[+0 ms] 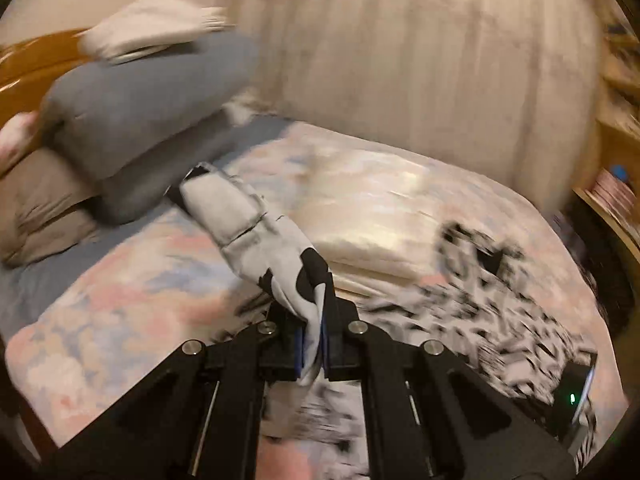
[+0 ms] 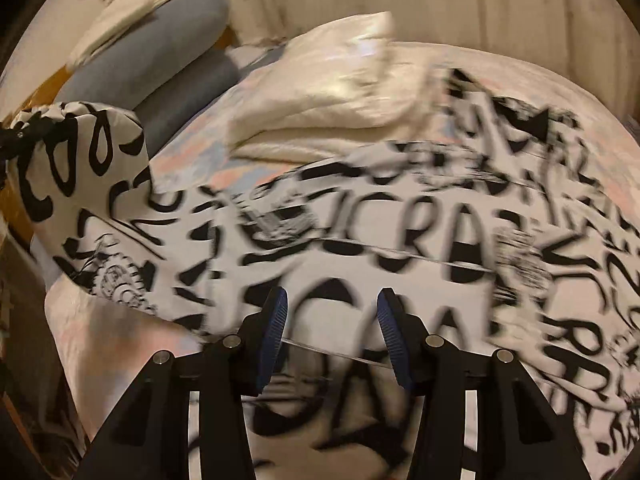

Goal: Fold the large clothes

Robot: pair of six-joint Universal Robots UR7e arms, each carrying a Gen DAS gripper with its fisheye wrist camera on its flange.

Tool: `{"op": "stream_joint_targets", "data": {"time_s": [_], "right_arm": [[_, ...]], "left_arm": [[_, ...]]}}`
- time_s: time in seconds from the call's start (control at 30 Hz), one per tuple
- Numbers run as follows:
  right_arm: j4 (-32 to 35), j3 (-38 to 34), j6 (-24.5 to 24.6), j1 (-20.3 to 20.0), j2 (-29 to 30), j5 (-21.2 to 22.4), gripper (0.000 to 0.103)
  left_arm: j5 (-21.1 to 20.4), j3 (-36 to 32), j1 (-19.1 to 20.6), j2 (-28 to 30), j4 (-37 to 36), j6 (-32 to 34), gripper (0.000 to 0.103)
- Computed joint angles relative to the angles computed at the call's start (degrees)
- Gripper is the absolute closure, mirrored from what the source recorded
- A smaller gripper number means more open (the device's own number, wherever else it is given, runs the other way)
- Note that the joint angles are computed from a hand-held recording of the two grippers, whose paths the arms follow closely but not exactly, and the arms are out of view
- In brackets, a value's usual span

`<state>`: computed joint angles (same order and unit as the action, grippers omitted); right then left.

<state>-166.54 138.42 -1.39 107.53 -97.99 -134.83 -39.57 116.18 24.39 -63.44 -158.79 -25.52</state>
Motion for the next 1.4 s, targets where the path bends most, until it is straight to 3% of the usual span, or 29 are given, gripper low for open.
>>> {"op": "stream_joint_targets", "data": {"time_s": [0.13, 0.3, 0.4, 0.5, 0.63, 0.77, 0.83, 0.9, 0.93, 1.07, 1.23, 1.4], "right_arm": [[3.2, 2.5, -1.4, -2.9, -11.1, -1.1, 0.055], [8.8, 5.5, -4.0, -10.1, -25.2, 1.3, 0.055], [13.0, 7.2, -7.4, -17.3, -33.7, 5.3, 0.055], [14.9, 8.2, -10.4, -24.0, -38.2, 9.9, 0.055], [17.4, 9.1, -13.6, -30.3, -42.6, 15.0, 0.055], [17.4, 9.1, -13.5, -31.7, -42.4, 17.6, 0.055], [17.4, 8.7, -12.7, -31.0, -41.5, 18.2, 0.055], [19.2, 8.4, -12.6, -32.1, -42.4, 20.7, 0.054], [20.0, 8.1, -12.5, -32.7, -42.7, 22.0, 0.053], [23.5, 7.5, -12.7, -36.9, -45.6, 28.7, 0.043], [26.2, 6.3, -12.7, -37.3, -45.8, 31.0, 0.043], [27.7, 4.4, -11.3, -36.0, -40.6, 33.3, 0.043]], "left_arm": [[-3.5, -2.8, -3.2, 8.3, -0.1, 0.9, 0.099], [-10.1, -5.5, -5.1, 18.6, 2.0, -0.2, 0.099], [-13.5, -6.2, -5.6, 23.1, 3.4, -1.3, 0.099], [-14.6, -5.6, -5.8, 26.7, 2.4, 0.0, 0.099], [-19.6, -4.5, -4.7, 27.4, 1.9, 1.1, 0.096], [-22.7, -3.5, -3.9, 25.6, 2.0, 2.5, 0.095], [-24.1, -3.5, -3.9, 24.3, 3.6, 4.2, 0.089], [-26.7, -3.2, -4.1, 23.0, 4.3, 7.3, 0.054], [-28.0, -2.6, -4.5, 22.3, 3.9, 9.0, 0.049], [-27.0, -0.4, -8.1, 21.1, 2.6, 13.4, 0.047], [-27.7, 2.4, -10.0, 16.7, 1.6, 12.8, 0.047], [-22.9, 5.9, -10.9, 10.0, 0.4, 9.2, 0.047]]}}
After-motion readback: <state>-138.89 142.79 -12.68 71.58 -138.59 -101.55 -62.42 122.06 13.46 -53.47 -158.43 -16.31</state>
